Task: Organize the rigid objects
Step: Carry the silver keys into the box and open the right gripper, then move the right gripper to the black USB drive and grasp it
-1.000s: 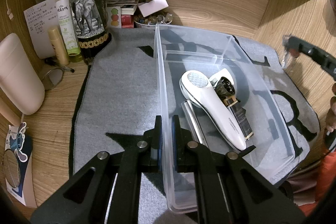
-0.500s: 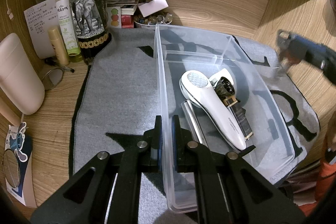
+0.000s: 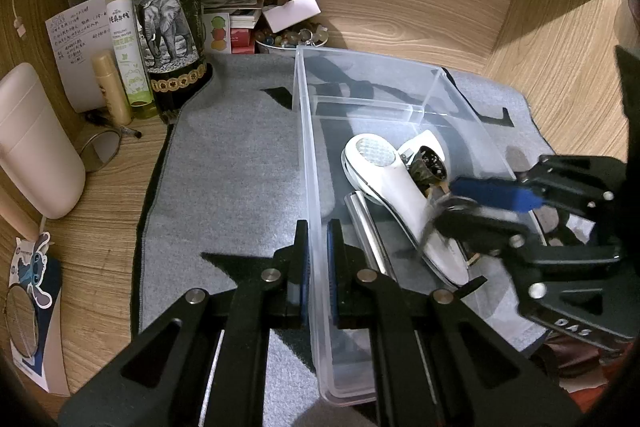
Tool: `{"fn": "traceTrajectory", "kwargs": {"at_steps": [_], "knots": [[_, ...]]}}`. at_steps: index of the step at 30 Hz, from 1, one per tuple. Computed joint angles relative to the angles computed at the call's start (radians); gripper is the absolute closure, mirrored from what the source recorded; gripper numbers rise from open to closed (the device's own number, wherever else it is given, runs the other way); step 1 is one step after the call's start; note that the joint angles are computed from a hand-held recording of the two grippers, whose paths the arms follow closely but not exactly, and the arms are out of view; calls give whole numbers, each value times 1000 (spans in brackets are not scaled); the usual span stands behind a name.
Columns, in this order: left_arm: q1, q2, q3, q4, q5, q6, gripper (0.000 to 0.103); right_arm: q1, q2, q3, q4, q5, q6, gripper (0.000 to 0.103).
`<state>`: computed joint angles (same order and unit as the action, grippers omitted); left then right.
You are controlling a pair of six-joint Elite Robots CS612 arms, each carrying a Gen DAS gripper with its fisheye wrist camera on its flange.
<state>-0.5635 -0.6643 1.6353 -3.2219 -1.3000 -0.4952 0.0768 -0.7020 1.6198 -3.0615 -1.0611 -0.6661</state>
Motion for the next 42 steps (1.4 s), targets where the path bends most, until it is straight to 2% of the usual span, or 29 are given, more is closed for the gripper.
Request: {"fn": "traceTrajectory", "kwargs": {"at_steps": [5, 11, 14, 16, 23, 25, 32, 35, 42], "knots": [[-1, 0, -1, 1, 1, 0, 96, 8, 4, -18, 65, -11, -12, 83], [-1, 0, -1, 1, 1, -1, 96, 8, 1, -11, 60, -21, -14, 82], [-1, 0, -1, 1, 1, 0, 96, 4, -3, -3, 33, -18, -2, 71], [-1, 0, -1, 1, 0, -1, 96, 1, -5, 4, 2, -15, 10, 58], [-1, 0, -2, 3, 2, 1, 96, -16, -17, 31, -106, -12, 57, 44], [-2, 0, -2, 3, 2, 0, 96, -21, -19, 38, -147, -11, 80, 35], [-1, 0, -2, 4, 3, 1, 96, -56, -33, 60, -257, -23, 170, 32], [-2, 0, -2, 3, 2, 0, 96, -73, -38, 73, -301, -46, 204, 25], [-2, 0, -1, 3, 4, 0, 96, -105, -42, 99, -286, -101, 234, 24]]}}
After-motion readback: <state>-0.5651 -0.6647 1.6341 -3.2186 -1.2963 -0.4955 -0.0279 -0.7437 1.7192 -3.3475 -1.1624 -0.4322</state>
